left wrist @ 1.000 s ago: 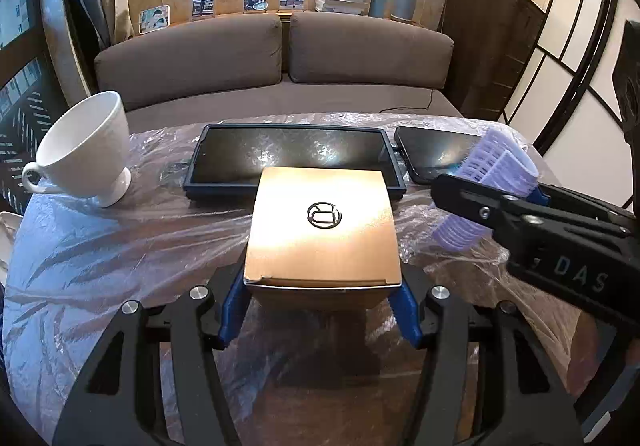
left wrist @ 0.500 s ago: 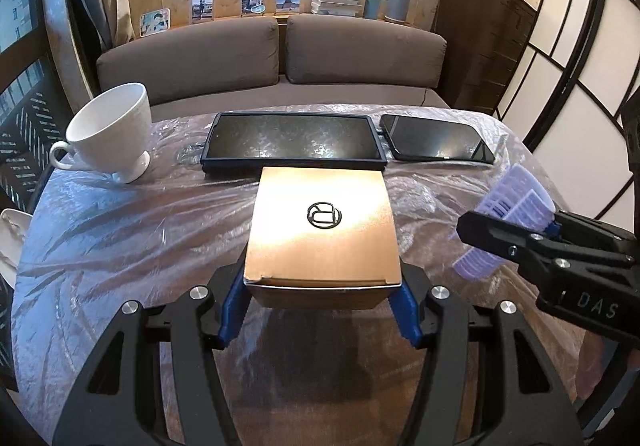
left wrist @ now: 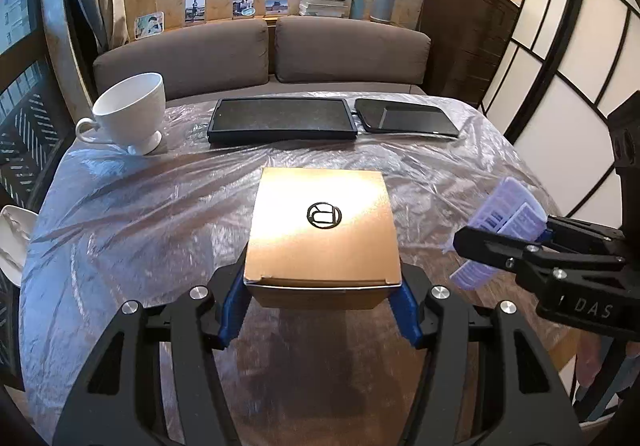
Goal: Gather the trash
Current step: 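Carry the wooden box and lavender cup with both tools over the bin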
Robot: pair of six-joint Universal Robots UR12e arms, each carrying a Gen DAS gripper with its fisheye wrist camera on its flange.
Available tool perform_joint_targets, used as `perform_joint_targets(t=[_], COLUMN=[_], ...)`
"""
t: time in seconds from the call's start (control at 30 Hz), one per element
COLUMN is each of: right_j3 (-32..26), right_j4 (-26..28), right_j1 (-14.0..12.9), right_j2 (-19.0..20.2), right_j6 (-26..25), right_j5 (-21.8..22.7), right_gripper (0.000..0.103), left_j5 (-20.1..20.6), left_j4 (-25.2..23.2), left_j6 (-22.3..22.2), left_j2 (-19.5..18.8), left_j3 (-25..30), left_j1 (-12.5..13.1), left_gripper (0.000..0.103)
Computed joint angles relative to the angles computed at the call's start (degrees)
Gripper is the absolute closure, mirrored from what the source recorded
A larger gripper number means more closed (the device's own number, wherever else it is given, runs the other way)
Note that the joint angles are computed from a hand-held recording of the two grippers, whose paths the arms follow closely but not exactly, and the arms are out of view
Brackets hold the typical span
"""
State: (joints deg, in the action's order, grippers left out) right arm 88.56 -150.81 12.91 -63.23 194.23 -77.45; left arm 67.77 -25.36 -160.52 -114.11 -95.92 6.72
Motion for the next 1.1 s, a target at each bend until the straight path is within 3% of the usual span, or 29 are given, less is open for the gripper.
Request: perform_joint_targets(t=[1.1], right_j3=[11.91], right_j4=[2.78], right_j1=[1.19], right_j2=[-9.72], right_j6=[-0.29], right_j5=[2.69], right_gripper=[0.061], left_j5=[-1.77], left_j4=[-6.15], left_j6=[4.85], left_j2=[9.17], left_j3=[-11.32], left_j1=[4.05], left_gripper=[0.043])
